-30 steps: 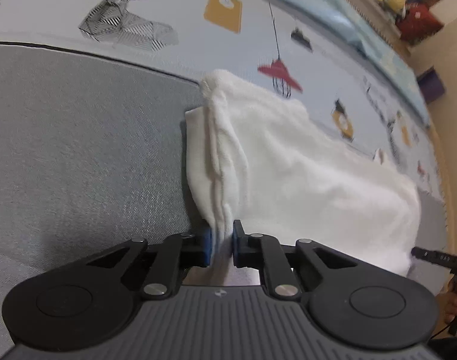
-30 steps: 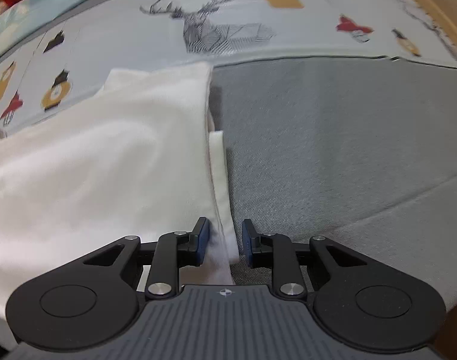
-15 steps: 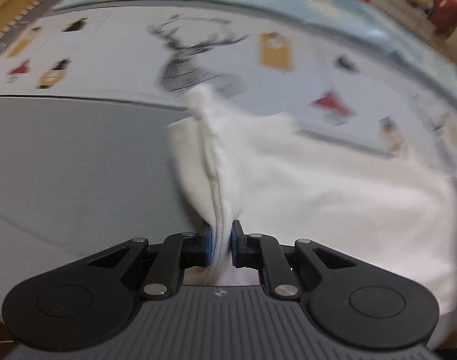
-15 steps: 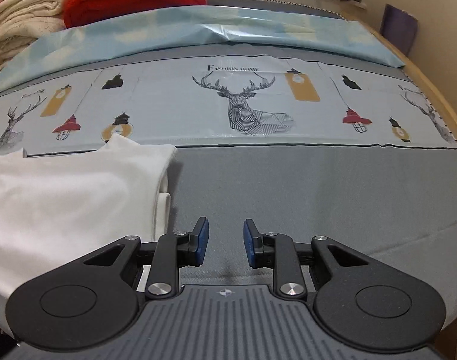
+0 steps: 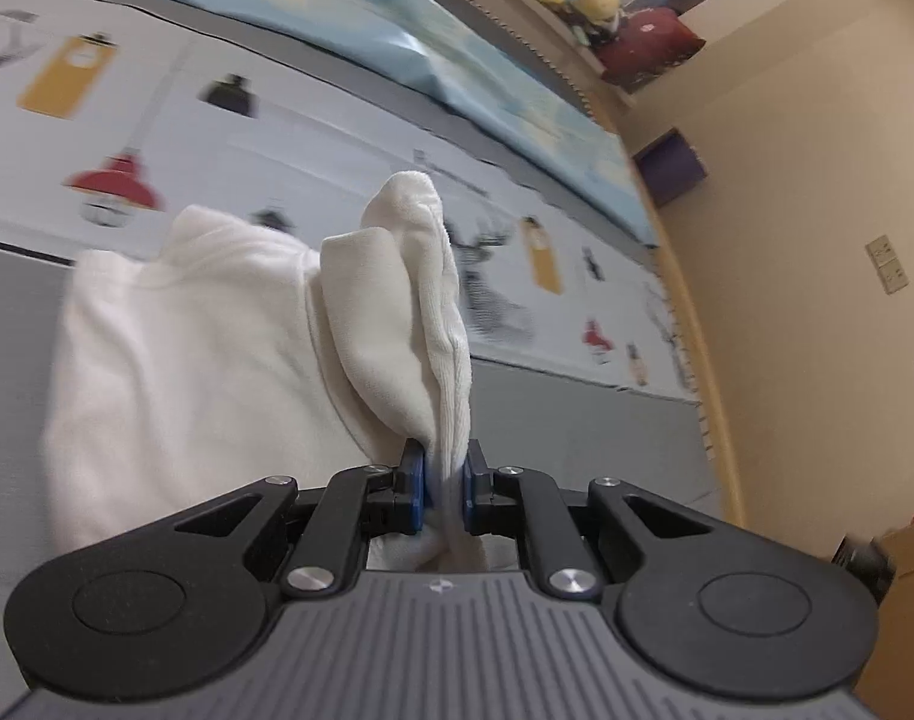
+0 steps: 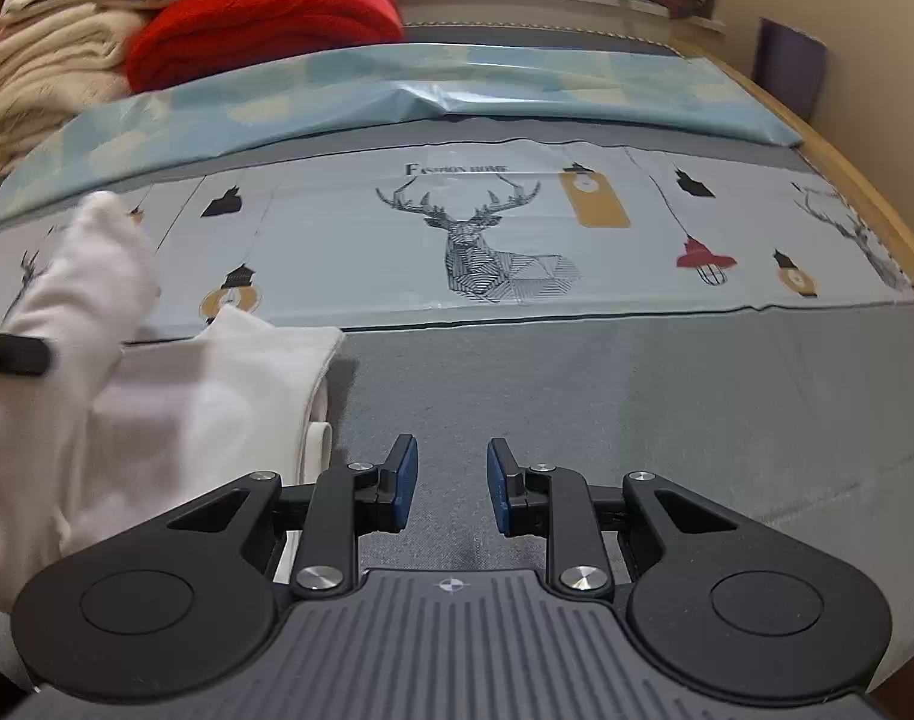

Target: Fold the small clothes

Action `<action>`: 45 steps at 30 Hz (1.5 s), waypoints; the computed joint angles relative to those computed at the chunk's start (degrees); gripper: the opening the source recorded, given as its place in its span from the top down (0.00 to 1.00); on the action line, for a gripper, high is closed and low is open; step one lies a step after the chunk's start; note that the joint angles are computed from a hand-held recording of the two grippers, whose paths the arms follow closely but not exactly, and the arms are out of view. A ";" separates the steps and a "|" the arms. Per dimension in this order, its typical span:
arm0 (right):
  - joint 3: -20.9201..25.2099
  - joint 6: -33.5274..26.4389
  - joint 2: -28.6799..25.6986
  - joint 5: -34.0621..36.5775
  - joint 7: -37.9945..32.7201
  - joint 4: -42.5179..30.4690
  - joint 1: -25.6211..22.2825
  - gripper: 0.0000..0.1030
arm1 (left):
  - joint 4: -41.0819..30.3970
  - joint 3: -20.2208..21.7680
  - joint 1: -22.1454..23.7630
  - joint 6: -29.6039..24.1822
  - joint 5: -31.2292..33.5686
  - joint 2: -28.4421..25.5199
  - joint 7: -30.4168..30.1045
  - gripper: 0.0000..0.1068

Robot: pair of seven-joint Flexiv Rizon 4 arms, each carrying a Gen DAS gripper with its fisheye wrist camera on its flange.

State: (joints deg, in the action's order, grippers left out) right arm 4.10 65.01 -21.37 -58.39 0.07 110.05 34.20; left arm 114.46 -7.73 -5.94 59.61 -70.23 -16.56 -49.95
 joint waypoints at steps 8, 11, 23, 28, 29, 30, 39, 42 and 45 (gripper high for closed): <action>0.13 5.10 -1.67 5.19 4.02 -0.43 -1.08 0.74 | -0.41 0.20 -0.48 -2.91 -1.35 0.19 3.95 0.66; 2.14 8.51 -3.92 12.02 -0.41 -2.22 -1.88 0.70 | 1.14 2.77 1.09 -3.46 4.18 1.44 -0.06 0.66; 10.20 4.72 -9.88 32.76 -19.15 -11.30 -0.93 0.82 | 3.89 6.67 6.46 -12.44 28.42 3.62 -2.08 0.66; 4.01 14.24 -4.88 34.12 -14.92 -3.33 2.38 0.89 | 4.79 5.61 6.13 -11.99 29.87 2.98 0.34 0.66; 4.25 15.57 -3.90 34.90 -15.22 -1.88 1.99 0.89 | 4.83 5.56 6.01 -12.05 30.48 2.84 0.52 0.66; 5.36 15.27 -3.24 35.97 -16.44 -1.18 1.16 0.90 | 4.72 5.50 5.76 -12.14 31.59 2.52 0.52 0.66; 9.43 2.10 -1.32 45.02 -25.00 -1.21 -1.36 0.78 | 4.17 5.03 4.10 -12.01 42.07 1.19 0.77 0.66; 7.56 8.22 -0.91 43.59 -22.49 0.49 -0.67 0.77 | 5.11 4.93 5.12 -12.11 38.95 2.02 3.10 0.66; 7.20 10.36 -1.88 43.34 -22.58 0.04 -0.69 0.75 | 4.53 6.64 4.29 -13.33 45.83 1.14 0.82 0.67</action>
